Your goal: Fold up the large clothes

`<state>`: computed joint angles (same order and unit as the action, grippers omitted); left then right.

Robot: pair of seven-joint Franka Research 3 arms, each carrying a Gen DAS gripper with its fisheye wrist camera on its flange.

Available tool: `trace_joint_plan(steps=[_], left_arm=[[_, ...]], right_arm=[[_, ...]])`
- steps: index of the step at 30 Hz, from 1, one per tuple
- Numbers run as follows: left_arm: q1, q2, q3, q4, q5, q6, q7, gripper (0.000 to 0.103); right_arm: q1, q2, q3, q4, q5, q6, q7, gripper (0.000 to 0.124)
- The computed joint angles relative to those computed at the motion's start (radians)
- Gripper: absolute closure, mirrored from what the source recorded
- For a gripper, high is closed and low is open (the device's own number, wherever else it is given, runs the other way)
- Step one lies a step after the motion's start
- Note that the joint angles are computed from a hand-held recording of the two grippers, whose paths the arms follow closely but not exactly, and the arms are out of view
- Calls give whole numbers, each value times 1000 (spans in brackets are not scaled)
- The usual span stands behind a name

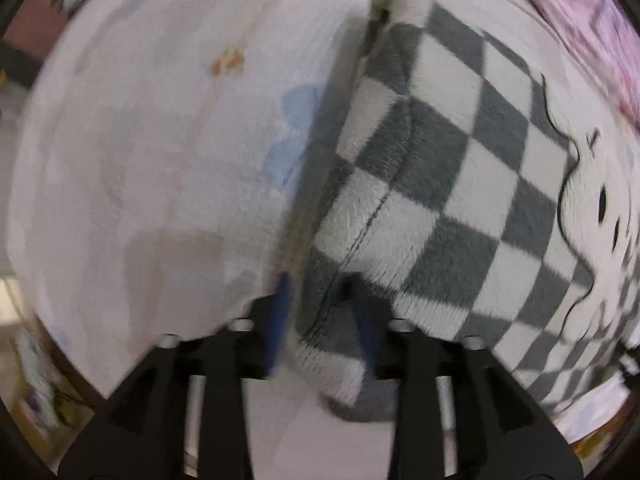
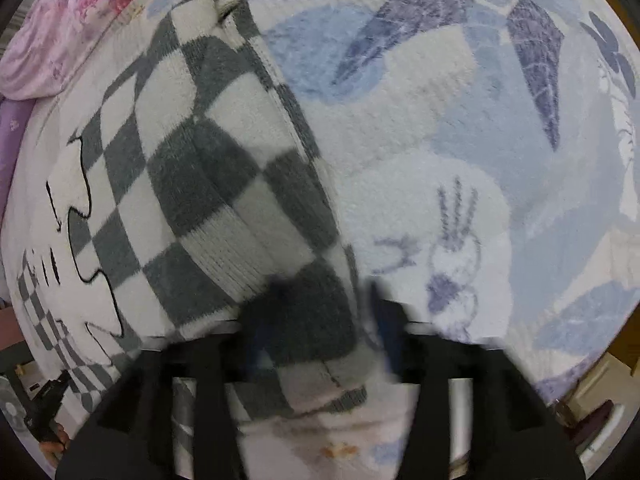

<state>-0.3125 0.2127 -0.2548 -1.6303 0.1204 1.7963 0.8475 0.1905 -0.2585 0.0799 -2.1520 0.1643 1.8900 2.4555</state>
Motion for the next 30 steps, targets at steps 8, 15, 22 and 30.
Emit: trace_joint_plan(steps=[8,15,22,30], left_arm=[[-45,34,-13,104,54,-62,-13,38],[-69,-17,-20,107,82,-123,-17,31],[-102,-11,-28,180,129,-199,-58,21],[-147,43,-42,276,134,-168,-51,19]], right_arm=[[4,-61,-4,-2,46,51,-55,48],[3,-99,10,-4,37,118,-102,43],[3,-140,-37,-71,119,316,-272,40],[6,-49,-114,-2,236,387,-706,39]])
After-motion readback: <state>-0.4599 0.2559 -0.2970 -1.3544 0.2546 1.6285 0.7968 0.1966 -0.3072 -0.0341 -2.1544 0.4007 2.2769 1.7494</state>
